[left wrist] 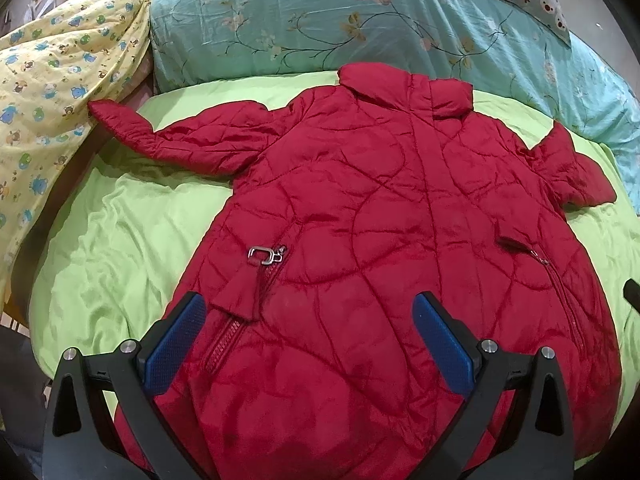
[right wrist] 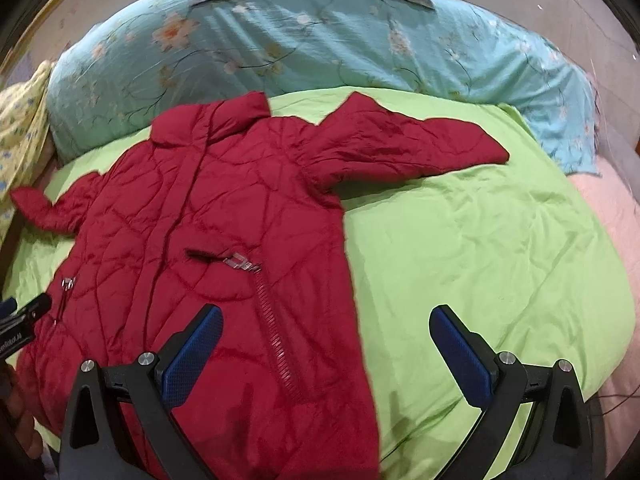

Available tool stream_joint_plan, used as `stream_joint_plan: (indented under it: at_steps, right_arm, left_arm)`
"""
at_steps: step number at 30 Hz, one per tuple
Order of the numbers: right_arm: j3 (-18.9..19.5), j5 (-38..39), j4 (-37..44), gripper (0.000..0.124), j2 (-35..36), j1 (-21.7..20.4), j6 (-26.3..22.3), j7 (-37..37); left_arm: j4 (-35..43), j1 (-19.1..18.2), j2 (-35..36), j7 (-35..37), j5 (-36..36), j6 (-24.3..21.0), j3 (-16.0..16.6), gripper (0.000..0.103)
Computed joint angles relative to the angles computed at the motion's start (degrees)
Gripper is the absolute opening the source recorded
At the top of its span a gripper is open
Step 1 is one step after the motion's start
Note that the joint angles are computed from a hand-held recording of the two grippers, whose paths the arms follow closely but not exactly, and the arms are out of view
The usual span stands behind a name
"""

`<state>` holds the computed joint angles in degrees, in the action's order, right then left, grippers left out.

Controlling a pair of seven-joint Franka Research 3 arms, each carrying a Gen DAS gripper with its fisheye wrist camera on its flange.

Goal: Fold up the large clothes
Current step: 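Grasp the red jacket's sleeve cuff with the right gripper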

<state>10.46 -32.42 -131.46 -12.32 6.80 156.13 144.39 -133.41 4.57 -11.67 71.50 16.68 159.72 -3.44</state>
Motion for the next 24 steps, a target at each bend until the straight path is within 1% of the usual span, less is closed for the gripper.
stream_joint_plan:
  at_steps: [2,4,7,12,15,18,21,23,24]
  right_arm:
    - [-2.78,5.75,-0.81,0.103,0.31,0.68,3.0,-3.82]
    - [-4.02,9.14,-1.0,0.103,0.78,0.1,4.8,-6.02]
    - [-5.42,13.44,-0.82,0.103,1.94,-1.39,7.64,-8.57]
    - [-7.25,17.61,1.39,0.103,5.19,-3.95,9.78,-11.35]
    - [-8.2,17.62,3.17,0.103,7.1,-5.27,10.13,-11.0]
    - [-10.22,23.35,4.54,0.102,9.21,-4.86,11.88,-15.43]
    - [-11.8,31.65,6.08,0.102,11.56,-4.3,13.94,-22.2]
    - [-12.43,36.56,7.92,0.097,13.54,-4.27,14.27,-26.15]
    - [-12.61,38.63,8.56,0.092,14.3,-4.31,14.67,-28.08]
  left_arm:
    - [0.73,-0.39,0.84,1.12,-1.63,0.18,0.61,0.103]
    - [1.54,-0.76,1.71,2.56,-3.63,0.28,1.16,0.103]
    - [2.88,-0.2,3.02,2.35,-3.43,-0.02,0.84,0.103]
    - [5.67,-0.19,5.48,4.12,-5.88,-0.41,1.01,0.103]
    - [7.15,-0.05,6.62,4.74,-6.73,-0.71,0.89,0.103]
    - [8.81,0.28,7.88,4.38,-6.37,-1.19,0.67,0.103]
    - [10.27,0.41,9.11,4.46,-6.63,-1.51,0.5,0.103]
    - [11.23,0.47,9.96,4.41,-6.6,-1.6,0.36,0.103]
    - [11.77,0.48,10.43,4.17,-6.42,-1.77,0.25,0.103]
